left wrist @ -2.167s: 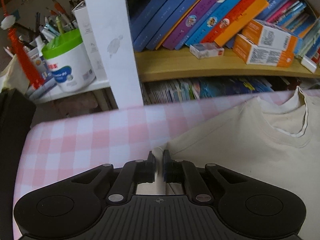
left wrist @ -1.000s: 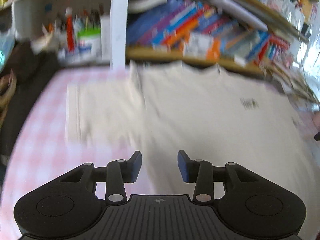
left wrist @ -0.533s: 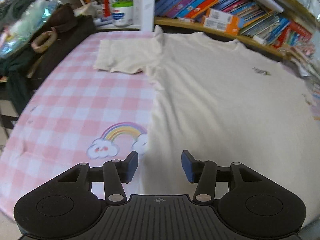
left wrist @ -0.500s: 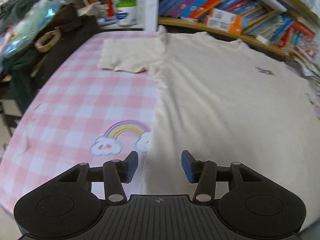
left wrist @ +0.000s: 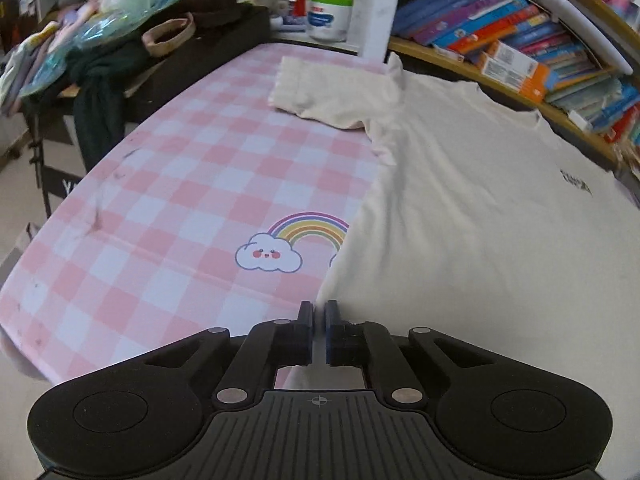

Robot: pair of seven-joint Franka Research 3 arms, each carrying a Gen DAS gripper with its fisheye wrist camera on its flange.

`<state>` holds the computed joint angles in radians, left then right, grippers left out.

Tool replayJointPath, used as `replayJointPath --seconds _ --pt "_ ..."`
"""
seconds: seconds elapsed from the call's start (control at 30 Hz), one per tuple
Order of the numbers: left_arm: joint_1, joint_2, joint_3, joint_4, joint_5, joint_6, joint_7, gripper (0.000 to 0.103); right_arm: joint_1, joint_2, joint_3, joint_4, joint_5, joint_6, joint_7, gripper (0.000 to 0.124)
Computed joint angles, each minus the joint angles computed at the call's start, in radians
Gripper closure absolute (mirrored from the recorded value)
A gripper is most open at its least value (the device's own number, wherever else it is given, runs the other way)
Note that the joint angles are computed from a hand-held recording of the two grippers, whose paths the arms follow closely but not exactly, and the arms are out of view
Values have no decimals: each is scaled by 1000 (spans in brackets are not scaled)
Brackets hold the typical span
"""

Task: Fold clothes
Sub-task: 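Pinch the T-shirt hem with the left tool and smooth it flat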

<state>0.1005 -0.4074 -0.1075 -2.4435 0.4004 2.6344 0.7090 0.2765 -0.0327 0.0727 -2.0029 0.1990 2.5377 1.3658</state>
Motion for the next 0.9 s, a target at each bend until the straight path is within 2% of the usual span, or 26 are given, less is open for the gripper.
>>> replayJointPath --seconds 0.1,0.2,0.37,0.57,0.67,0.73,0.83,0.9 --pt "-6 0 -19 4 18 -13 -4 99 -8 3 -5 -5 -18 20 33 118" --pt "-5 -11 -28 -8 31 -8 -35 98 -9 9 -8 1 4 18 -4 118" --pt "-14 -8 -25 2 37 -25 -31 98 -9 10 -6 -6 2 36 -13 117" --pt "-26 -7 -15 4 39 -33 6 96 -5 4 0 -20 -51 56 58 117" --pt "-45 -8 4 2 15 -22 60 88 -4 1 4 -25 -97 64 114 116" --pt "-59 -5 18 7 -12 -19 108 75 -4 1 8 -25 -147 65 178 113" --pt "-54 -18 26 -11 -15 41 155 64 -2 1 14 -22 -245 61 300 98" --pt "-59 -20 55 -22 -43 97 204 63 4 -3 23 -23 -308 67 391 91"
